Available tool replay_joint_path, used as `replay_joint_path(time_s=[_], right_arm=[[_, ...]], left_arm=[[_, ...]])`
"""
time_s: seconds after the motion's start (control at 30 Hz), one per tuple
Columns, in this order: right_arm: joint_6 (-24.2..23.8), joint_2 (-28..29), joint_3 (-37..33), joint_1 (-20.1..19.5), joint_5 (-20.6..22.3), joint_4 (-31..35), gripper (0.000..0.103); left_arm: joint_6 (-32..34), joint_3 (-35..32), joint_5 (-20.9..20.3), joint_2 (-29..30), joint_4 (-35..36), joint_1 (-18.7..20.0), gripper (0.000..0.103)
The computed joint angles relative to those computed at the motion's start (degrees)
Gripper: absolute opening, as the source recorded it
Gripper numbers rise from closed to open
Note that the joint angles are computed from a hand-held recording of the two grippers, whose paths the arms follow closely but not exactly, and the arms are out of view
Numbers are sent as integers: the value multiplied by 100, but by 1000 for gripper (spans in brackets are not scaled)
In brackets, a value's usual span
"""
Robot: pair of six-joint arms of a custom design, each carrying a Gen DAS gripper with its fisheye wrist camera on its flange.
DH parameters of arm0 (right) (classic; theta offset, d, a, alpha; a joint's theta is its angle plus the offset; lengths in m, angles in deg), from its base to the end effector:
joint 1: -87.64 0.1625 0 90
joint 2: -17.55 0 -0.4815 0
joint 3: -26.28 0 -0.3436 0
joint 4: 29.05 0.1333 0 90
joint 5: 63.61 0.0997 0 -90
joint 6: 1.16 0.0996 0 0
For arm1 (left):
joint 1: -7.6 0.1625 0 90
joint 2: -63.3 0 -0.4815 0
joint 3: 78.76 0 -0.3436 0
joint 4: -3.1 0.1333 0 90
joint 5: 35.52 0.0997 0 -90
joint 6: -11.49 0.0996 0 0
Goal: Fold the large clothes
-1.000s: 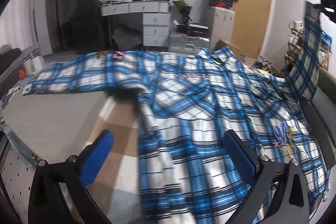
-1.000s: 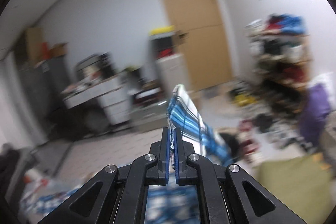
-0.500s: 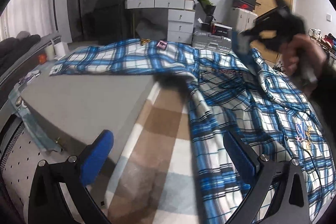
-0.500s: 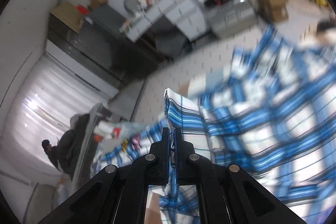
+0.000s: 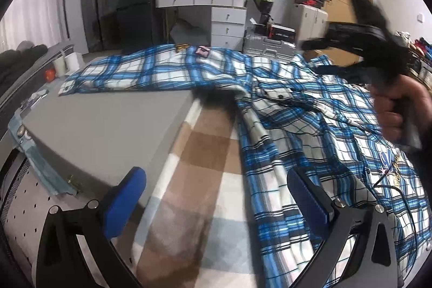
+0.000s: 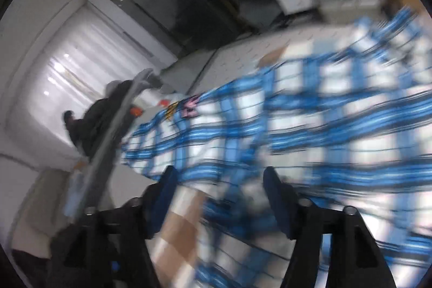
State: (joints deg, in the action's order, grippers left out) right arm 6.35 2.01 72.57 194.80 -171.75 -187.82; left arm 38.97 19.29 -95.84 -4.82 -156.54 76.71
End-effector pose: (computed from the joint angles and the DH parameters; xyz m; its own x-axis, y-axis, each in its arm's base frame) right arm 0.3621 -0.8260 0.1027 -0.9867 0.0021 0.1627 -0.1044 0.7590 -0.6427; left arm -0.0466 -0.6343 0.4350 -0.6936 0.3443 -0.6328 0.6700 0.6311 -0.3910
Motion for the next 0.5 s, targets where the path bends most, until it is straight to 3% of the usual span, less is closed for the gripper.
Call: replay_joint_path(time_s=[0.07,0.13,0.2,0.3,0.43,0.47,0.5], right_arm=[[3,-536,956,65,-865,-506,70],[-4,-869,1479,126,-2009,-663,71],[134,-1327,2389,83,-2564,-1146,72],[396,-1947,3524,-28,-2244,-1889,72],[33,-2592,5282,18,-1076,-4233,72],[-66,-2659,5561,81,-917,-4781,74],[-128,-2701,5813,245,-968,-5345,83]], left_arm=[[103,-116,-111,64,179,-70,102],[179,-313,-290,158,353,-158,102],[234,-597,-488,325,504,-270,102],[436,-1024,-677,706,421,-478,102],[1017,-1766,-690,1504,670,-713,102],[1070,-1894,-628,1679,698,-736,102],[1099,-2131,-579,1940,830,-759,102]])
